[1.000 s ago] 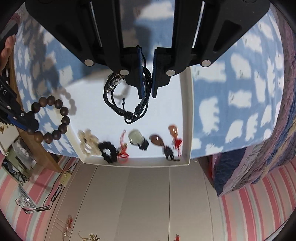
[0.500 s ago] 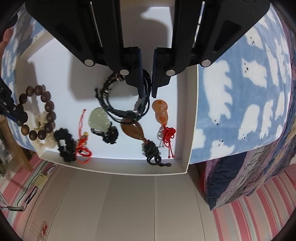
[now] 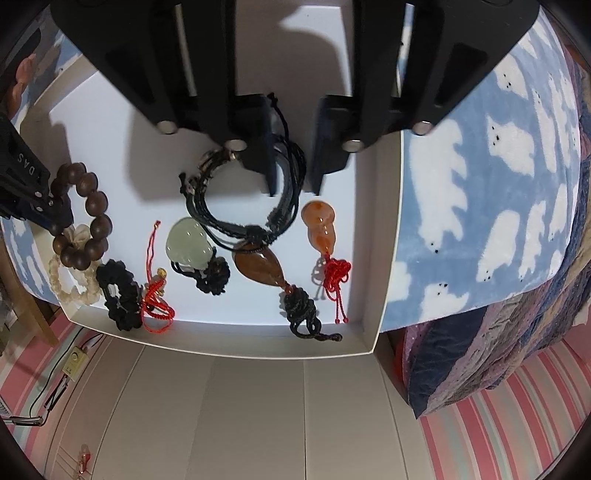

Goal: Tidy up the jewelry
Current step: 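Open both tools and lift them out of the tray over the blanket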

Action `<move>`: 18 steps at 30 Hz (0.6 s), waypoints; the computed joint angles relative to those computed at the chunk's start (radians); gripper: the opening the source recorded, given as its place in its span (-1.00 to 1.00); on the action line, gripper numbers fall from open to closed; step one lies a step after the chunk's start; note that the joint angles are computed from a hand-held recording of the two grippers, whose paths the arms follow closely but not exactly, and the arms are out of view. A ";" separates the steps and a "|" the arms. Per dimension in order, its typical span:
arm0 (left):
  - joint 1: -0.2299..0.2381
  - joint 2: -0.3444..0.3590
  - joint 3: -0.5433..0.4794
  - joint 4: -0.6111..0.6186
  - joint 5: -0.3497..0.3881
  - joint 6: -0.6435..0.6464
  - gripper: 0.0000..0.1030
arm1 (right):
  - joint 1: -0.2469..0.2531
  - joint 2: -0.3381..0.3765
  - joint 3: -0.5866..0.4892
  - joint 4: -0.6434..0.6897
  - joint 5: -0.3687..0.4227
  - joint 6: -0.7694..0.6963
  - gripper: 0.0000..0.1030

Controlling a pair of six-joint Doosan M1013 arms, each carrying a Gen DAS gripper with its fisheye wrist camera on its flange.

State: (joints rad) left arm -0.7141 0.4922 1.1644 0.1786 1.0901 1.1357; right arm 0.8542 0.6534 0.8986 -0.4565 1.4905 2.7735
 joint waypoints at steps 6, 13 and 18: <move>-0.022 -0.052 0.052 0.052 -0.042 -0.038 0.19 | 0.010 -0.041 0.040 -0.030 -0.062 0.052 -0.03; -0.065 -0.176 0.149 0.185 -0.139 -0.117 0.94 | 0.072 -0.135 0.103 -0.142 -0.152 0.169 0.71; -0.090 -0.263 0.220 0.225 -0.165 -0.152 0.94 | 0.147 -0.144 0.079 -0.244 -0.049 0.155 0.73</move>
State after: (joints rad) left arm -0.8043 0.2287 1.3844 0.4034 0.9255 0.9839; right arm 1.0011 0.5093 0.9777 -0.7005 1.4415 2.9282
